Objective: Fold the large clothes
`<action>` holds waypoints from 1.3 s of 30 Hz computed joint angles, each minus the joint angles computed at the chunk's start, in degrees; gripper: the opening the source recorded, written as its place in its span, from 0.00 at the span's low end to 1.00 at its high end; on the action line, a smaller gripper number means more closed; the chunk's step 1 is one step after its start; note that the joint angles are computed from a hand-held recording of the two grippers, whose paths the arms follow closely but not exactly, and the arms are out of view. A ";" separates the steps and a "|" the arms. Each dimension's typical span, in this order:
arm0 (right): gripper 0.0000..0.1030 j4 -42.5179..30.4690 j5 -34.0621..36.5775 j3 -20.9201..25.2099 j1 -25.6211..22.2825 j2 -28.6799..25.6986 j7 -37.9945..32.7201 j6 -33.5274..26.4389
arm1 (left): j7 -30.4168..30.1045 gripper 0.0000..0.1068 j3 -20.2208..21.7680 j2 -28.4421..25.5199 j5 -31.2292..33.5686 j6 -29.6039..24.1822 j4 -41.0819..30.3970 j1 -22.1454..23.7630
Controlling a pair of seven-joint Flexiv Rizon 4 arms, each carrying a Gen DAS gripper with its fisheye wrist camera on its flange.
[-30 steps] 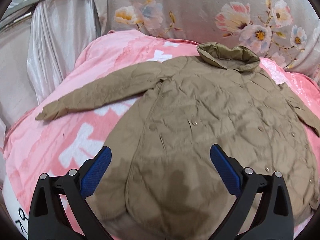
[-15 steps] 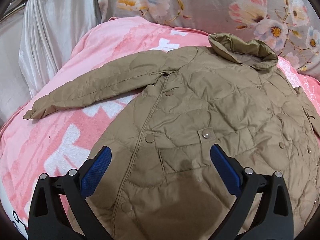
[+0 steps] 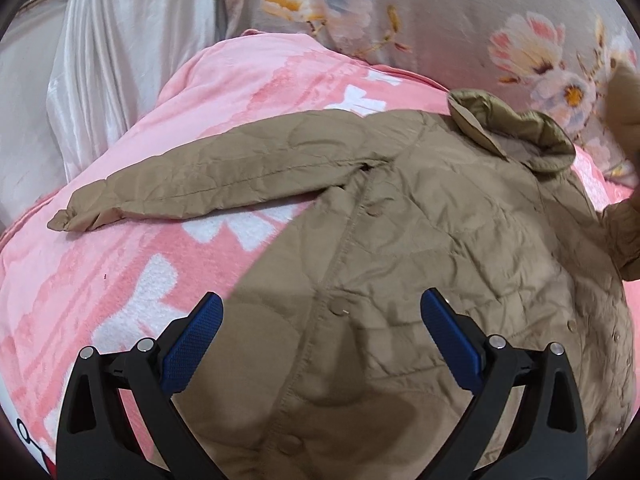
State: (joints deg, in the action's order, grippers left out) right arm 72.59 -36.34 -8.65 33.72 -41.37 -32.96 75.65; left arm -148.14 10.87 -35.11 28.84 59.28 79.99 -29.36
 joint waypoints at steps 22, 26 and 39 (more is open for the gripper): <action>0.56 6.25 13.91 5.09 3.67 0.71 -10.95 -4.00 | 26.39 0.92 -27.76 -4.61 -28.37 20.32 6.61 22.57; 0.56 16.18 10.36 -2.29 4.46 6.59 2.35 -0.61 | 33.37 0.92 -37.34 -10.74 -36.96 17.83 2.33 26.62; 0.08 9.59 20.41 7.61 -13.99 0.33 15.78 3.22 | 38.42 0.04 -19.91 -12.44 -37.93 10.88 -9.80 14.60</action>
